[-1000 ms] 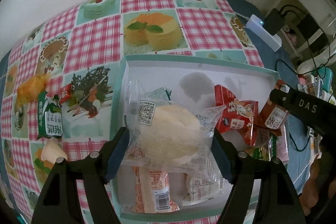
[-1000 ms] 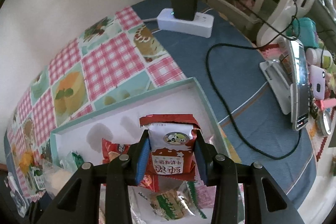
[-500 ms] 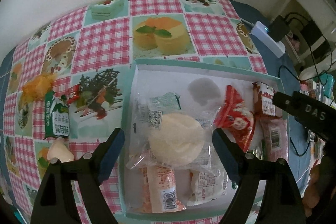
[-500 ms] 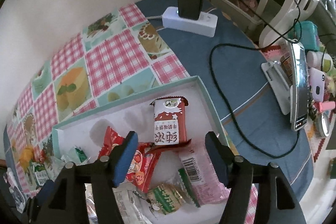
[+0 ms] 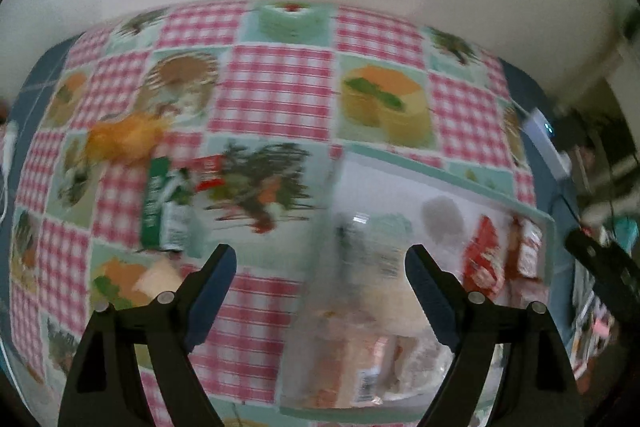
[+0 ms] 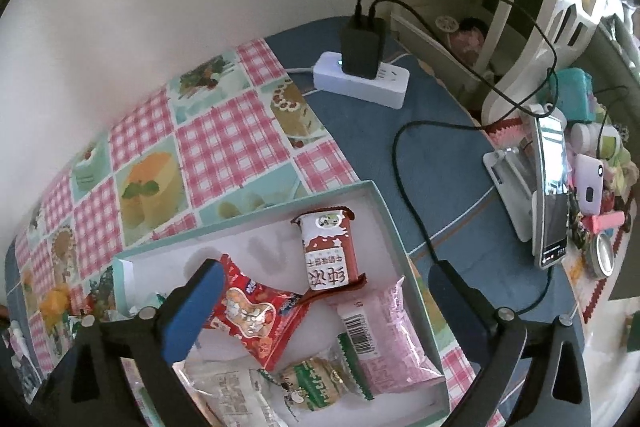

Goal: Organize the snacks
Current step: 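Withdraw both open tools from the tray back over the loose snacks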

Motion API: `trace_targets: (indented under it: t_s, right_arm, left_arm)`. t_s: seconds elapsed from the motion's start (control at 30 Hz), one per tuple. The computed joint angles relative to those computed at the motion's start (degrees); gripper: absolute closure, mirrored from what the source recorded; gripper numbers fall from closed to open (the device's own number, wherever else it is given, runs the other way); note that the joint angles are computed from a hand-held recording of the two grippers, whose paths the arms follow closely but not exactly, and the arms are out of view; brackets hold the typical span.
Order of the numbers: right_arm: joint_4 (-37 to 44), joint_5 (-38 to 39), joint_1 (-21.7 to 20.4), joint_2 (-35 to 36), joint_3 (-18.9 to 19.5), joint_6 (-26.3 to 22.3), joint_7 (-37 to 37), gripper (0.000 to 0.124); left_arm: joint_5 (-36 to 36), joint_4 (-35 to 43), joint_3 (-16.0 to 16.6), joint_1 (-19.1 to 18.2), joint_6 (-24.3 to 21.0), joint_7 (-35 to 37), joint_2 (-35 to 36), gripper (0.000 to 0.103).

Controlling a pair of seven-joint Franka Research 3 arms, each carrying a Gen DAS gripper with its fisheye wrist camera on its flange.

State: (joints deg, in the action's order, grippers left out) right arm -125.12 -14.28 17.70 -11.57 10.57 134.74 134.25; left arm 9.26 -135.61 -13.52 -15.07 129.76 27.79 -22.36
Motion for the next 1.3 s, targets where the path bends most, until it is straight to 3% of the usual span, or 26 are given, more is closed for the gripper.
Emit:
trace_targets:
  t_s: [0.23,0.5,0.77,1.3]
  right_arm:
    - [1.0,0.1,1.1,0.7,0.7,-0.7,0.1,0.021]
    - [4.0,-0.9,3.8,2.3,2.1,-2.0,0.7,0.021]
    - [8.2,-1.8,8.2,5.2,3.4,-3.5,0.6,0.021]
    - [14.4,-3.5,16.2,9.3,4.7,-6.3,0.9,0.021]
  left_arm:
    - [1.3,-4.9,1.4,3.7,-5.5,-7.0,-6.8,0.016]
    - [2.0,-11.3,3.9,7.6,-12.7,-10.2,-15.1,0.016]
    - [4.6,-13.0,4.5,9.0,-18.4,-7.3,-18.7,0.016]
    - [6.7,-15.8,4.3,9.1,-24.9,-4.5,-27.0,0.016]
